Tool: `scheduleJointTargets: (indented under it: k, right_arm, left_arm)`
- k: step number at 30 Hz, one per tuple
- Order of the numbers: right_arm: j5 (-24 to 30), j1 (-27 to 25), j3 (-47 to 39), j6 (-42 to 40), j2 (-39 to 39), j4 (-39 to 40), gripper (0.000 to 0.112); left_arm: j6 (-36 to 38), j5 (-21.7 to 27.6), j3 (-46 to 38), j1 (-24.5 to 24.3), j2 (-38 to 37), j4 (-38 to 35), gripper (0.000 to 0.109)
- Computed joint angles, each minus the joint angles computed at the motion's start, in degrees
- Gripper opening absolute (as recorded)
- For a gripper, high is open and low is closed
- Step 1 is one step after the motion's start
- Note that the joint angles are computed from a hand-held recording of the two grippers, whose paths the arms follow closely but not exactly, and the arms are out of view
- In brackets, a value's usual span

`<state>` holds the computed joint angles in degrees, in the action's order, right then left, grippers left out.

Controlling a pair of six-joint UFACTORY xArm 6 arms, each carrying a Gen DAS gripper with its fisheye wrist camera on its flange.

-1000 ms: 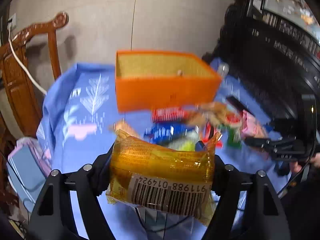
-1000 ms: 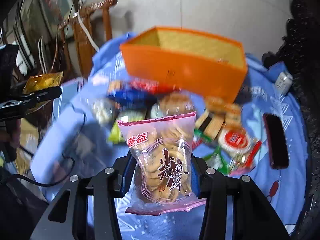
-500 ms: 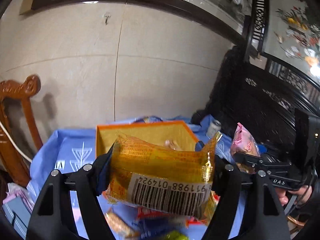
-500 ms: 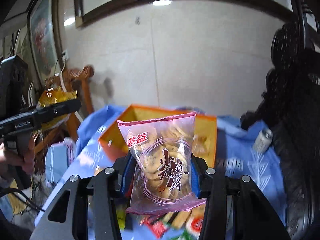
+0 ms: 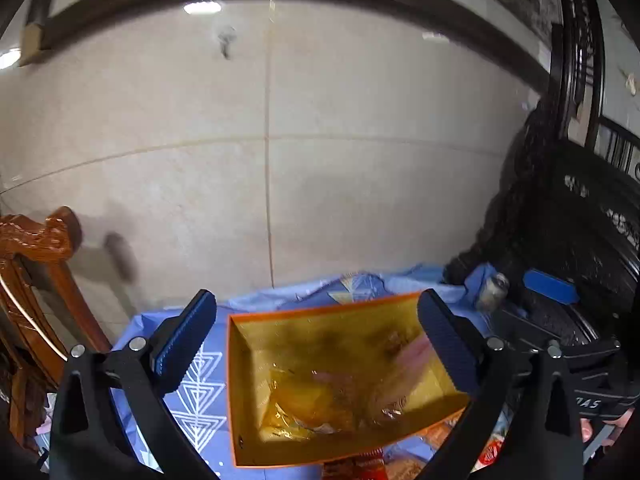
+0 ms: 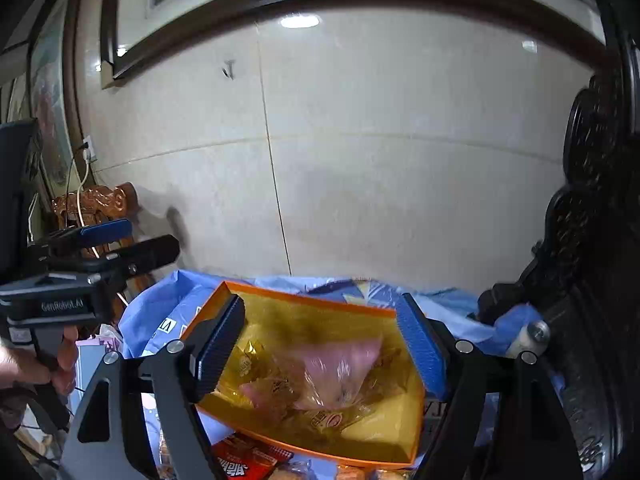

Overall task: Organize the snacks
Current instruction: 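Carry both packets over the orange box and release them inside, then grasp the red chips bag with the left tool while the right tool grasps the barcoded bread packet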

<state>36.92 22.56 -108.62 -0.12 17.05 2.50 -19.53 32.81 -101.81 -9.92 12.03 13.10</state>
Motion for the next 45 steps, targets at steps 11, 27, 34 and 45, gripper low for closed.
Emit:
scheduleJointTargets:
  k: [11, 27, 34, 45]
  right_arm:
    - [-2.3, -1.1, 28.7, 6.5, -21.1, -4.1, 0.085]
    - [3.5, -3.4, 58.1, 15.2, -40.8, -2.1, 0.084]
    - [-3.0, -0.5, 47.5, 12.0, -25.8, -3.4, 0.082]
    - [0.1, -0.2, 36.9, 13.0, -10.1, -8.0, 0.036]
  left_arm:
    - [-6.2, -5.6, 29.6, -1.4, -19.0, -2.3, 0.099]
    - [-7.3, -3.6, 56.9, -8.2, -37.1, -8.4, 0.099]
    - [-7.9, -3.5, 56.0, -8.2, -36.0, -9.2, 0.099]
    - [-8.5, -0.9, 55.4, -6.8, -34.4, -9.2, 0.099]
